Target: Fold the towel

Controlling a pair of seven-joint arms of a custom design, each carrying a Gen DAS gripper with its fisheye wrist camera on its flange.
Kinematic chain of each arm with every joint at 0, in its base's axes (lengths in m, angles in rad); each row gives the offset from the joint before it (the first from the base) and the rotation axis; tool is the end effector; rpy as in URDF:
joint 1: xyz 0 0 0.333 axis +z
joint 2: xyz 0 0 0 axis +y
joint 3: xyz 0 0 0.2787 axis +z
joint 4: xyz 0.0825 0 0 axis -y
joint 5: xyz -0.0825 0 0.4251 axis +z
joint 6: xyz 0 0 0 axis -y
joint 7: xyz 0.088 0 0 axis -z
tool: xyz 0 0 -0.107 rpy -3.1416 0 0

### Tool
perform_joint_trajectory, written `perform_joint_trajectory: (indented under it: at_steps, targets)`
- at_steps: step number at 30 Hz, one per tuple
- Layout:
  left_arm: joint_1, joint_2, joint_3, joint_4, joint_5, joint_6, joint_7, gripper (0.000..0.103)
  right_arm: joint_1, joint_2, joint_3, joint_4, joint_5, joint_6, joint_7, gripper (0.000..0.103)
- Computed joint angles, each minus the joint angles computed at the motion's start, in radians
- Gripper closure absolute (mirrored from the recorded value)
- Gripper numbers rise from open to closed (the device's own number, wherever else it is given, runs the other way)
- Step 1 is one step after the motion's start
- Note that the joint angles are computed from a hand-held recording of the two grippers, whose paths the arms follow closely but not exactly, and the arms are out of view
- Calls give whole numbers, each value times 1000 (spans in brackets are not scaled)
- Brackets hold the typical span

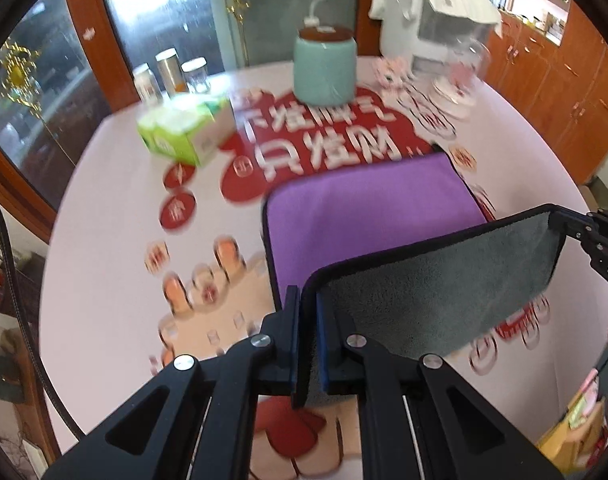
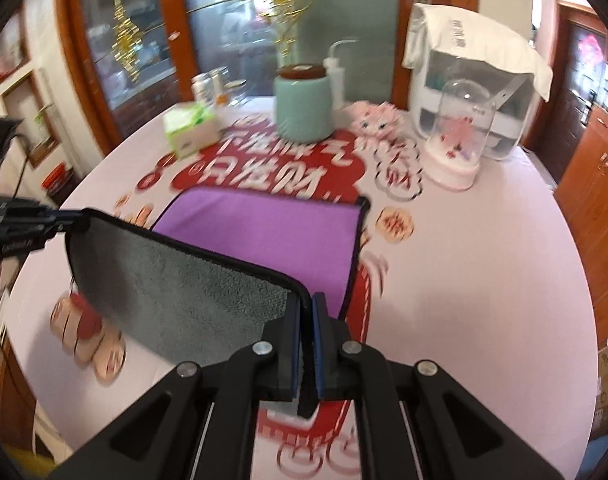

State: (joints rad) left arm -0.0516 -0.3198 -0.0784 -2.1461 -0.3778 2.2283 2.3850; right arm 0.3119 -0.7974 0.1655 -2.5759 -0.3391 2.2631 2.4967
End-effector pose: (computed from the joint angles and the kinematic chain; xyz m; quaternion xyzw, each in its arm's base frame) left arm 0.5400 -0.0849 0.5331 -0.3756 0.8920 -0.2256 0.1109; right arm 0.3768 0.1873 0.5244 -0.5593 0.7693 -0.2315 0.2046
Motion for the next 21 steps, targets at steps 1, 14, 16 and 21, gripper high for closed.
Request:
perform_joint_trajectory:
  at_steps: [1,14,16,21]
  targets:
    - [-1,16,-11,14,8,24,-15,97,-21,32,1,25,-15,2,4,98]
    - [-31,310,-77,229,180,209,-272,97,-136,370,-48,253,-116,38,34,98]
    - [-38,354,-80,254,218,218,-312,97,-140,414,-56,276,-117,38,35,98]
    - [-56,429,-81,292,282,224,-373,97,-137,490,-75,309,-115,35,24,98]
